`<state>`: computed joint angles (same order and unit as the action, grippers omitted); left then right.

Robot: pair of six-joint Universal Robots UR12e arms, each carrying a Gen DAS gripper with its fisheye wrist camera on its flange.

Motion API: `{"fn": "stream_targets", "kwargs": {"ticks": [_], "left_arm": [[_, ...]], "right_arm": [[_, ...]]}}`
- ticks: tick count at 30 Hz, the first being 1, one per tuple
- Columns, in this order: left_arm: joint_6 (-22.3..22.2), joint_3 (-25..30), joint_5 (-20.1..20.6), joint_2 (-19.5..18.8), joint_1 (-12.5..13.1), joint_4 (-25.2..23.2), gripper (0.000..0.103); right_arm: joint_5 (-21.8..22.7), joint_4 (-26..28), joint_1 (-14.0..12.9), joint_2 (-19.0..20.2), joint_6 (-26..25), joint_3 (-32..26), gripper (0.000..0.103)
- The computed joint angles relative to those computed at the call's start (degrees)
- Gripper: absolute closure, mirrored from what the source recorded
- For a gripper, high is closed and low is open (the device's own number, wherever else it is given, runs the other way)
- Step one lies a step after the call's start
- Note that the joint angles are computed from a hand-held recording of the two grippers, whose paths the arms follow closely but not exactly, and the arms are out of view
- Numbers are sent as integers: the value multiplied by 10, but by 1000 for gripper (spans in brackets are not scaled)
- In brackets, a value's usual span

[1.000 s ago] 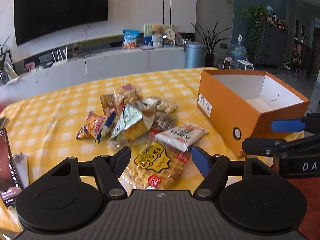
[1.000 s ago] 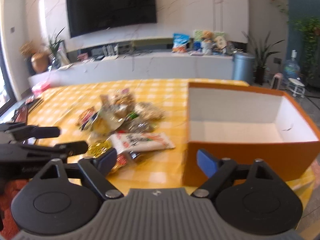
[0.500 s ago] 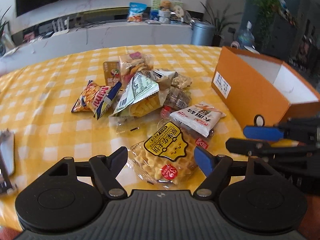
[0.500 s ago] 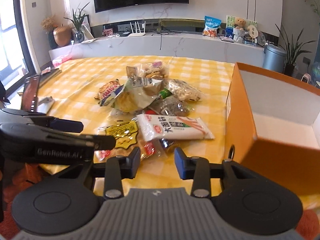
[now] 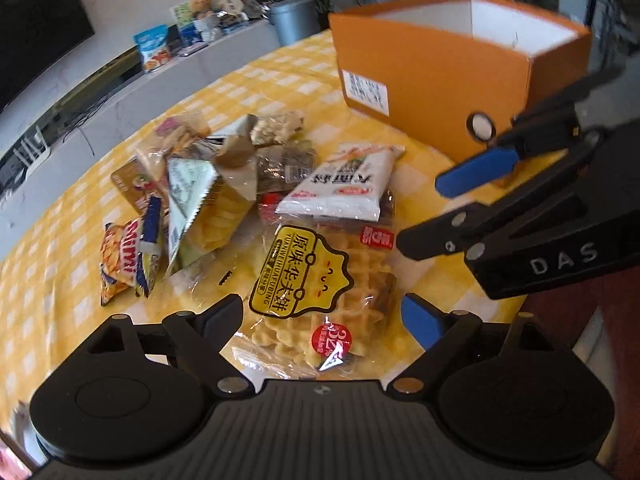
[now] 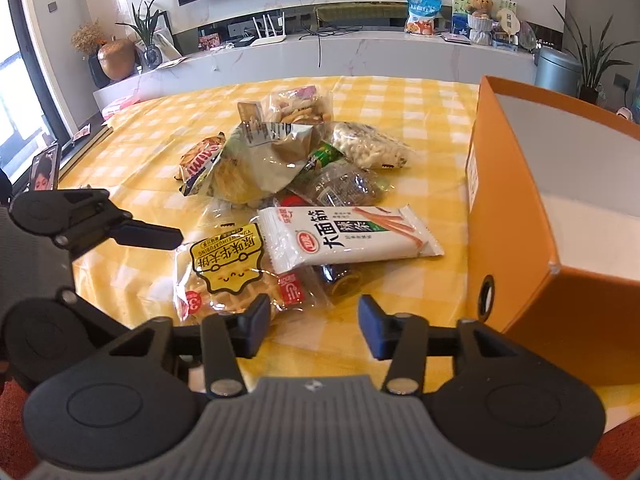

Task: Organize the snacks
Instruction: 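Grasp the yellow-label waffle pack with the left tool while the right tool grasps a green-wrapped snack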

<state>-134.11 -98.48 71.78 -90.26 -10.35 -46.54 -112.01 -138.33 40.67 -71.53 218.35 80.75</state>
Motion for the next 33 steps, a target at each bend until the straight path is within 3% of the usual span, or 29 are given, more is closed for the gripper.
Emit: {"fn": "stream_targets", "kwargs": {"ticks": [2,7,12,16,30,33], "left_arm": [[8,2,12,-7,-5,10,0],[5,19,5,-22,-6,-18,0],[-29,27,-16,-29,1,-37,0],[-53,23,-21,-24,3,-35,11],[-227,-1,-10,17,19,7,16],[-273,0,-15,23,27,23,16]], "right_arm": [[0,4,-1,2,-1,-3,54],[3,9,-6,4,4,-4,54],[8,13,-8,6,3,-6,49],[11,17,-8,7,1,-8,47],[-9,1,-5,2,-6,-10,45],[-21,-13,-3,2,-5,-13,37]]}}
